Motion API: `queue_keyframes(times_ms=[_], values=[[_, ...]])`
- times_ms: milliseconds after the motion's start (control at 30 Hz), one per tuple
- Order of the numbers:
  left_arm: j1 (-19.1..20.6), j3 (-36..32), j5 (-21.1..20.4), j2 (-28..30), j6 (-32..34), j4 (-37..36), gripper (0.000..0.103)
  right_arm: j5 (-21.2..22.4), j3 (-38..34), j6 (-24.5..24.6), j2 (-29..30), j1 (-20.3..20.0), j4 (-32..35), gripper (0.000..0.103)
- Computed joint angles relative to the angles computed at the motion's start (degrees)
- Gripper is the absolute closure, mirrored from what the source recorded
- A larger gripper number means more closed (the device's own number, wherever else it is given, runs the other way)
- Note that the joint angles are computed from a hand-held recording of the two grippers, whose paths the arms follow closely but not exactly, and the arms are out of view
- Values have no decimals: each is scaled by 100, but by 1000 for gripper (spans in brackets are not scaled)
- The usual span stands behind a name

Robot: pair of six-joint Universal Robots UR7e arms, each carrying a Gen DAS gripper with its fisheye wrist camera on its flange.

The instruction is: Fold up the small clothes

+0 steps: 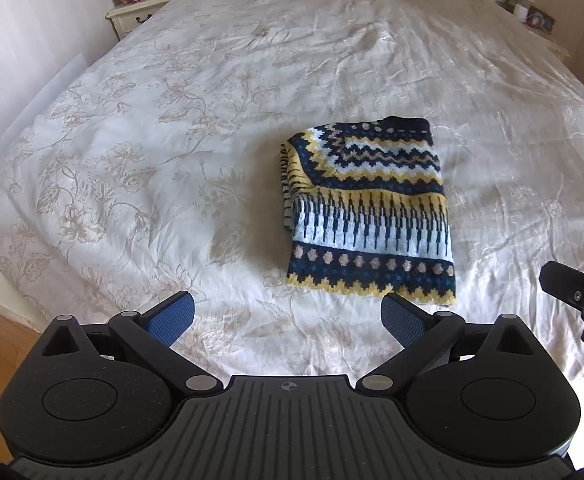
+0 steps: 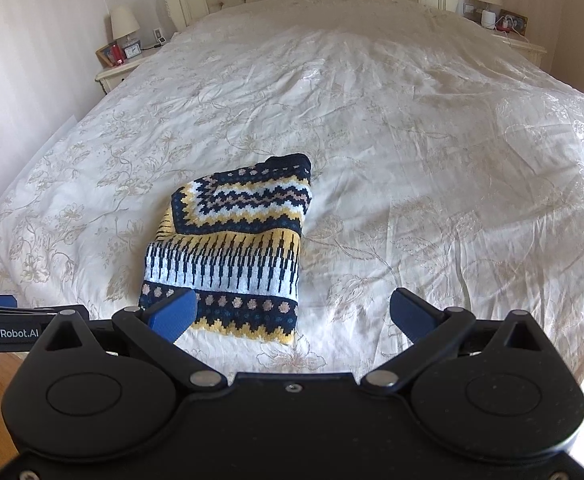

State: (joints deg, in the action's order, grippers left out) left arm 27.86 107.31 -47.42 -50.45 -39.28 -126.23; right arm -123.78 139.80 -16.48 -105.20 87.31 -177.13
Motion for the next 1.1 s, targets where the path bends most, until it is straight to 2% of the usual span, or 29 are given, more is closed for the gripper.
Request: queue_keyframes(times_ms=[1100], values=[[-32, -8, -169, 12, -92, 337, 2, 211, 141, 216, -181, -100, 172, 1]])
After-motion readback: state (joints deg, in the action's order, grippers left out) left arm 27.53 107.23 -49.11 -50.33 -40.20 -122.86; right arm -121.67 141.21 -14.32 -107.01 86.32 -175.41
